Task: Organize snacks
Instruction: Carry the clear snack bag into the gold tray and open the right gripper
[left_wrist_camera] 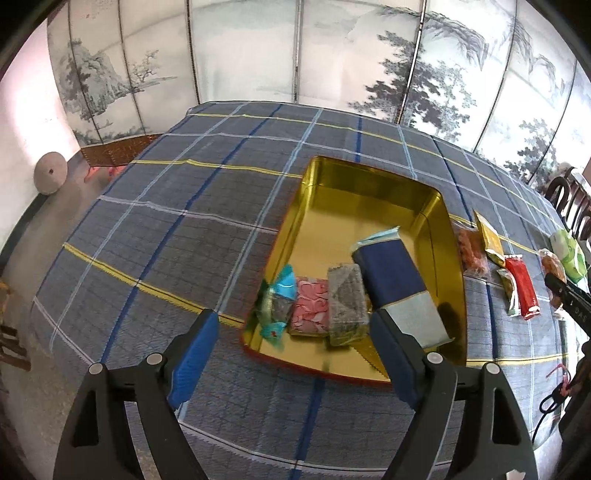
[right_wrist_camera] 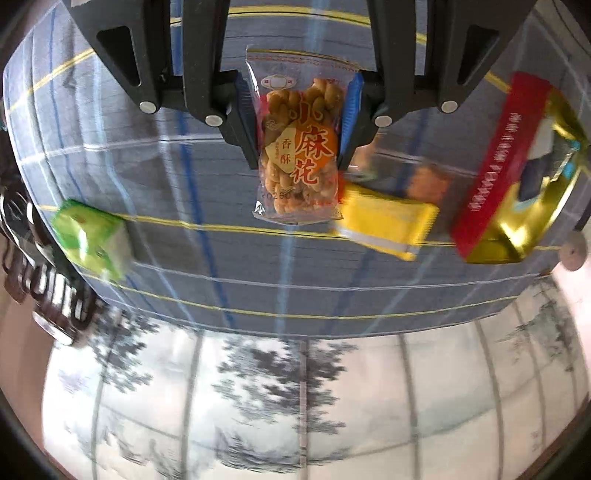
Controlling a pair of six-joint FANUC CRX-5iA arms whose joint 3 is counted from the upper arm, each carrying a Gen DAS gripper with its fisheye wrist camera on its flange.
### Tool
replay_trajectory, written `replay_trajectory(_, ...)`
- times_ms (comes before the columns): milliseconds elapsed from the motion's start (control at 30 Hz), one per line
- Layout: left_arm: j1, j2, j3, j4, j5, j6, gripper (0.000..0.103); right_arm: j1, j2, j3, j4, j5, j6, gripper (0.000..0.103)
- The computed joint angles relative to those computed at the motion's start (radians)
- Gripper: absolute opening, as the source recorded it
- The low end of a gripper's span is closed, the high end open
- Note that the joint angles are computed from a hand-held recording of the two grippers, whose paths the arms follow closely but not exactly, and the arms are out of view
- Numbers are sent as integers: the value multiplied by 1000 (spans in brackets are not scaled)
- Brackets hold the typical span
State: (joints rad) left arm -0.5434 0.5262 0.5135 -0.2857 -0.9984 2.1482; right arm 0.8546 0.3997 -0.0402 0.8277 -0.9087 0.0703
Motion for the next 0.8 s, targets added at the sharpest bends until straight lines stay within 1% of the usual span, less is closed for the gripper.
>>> replay_trajectory(233,22,-30,-39,-24,-8,52,81,35,74,139,-64,47,118,40)
replay_trajectory(433,41,-59,-77,-39,-10,80,81,68,151,276,-117,62,221,40)
replay_trajectory(600,55,-76,-101,-53,-22,96,81,91,226,398,-171,50,326,40)
replay_trajectory(800,71,-96,-132,-60,-29,117,81,106,291,503,-220,19,410,40)
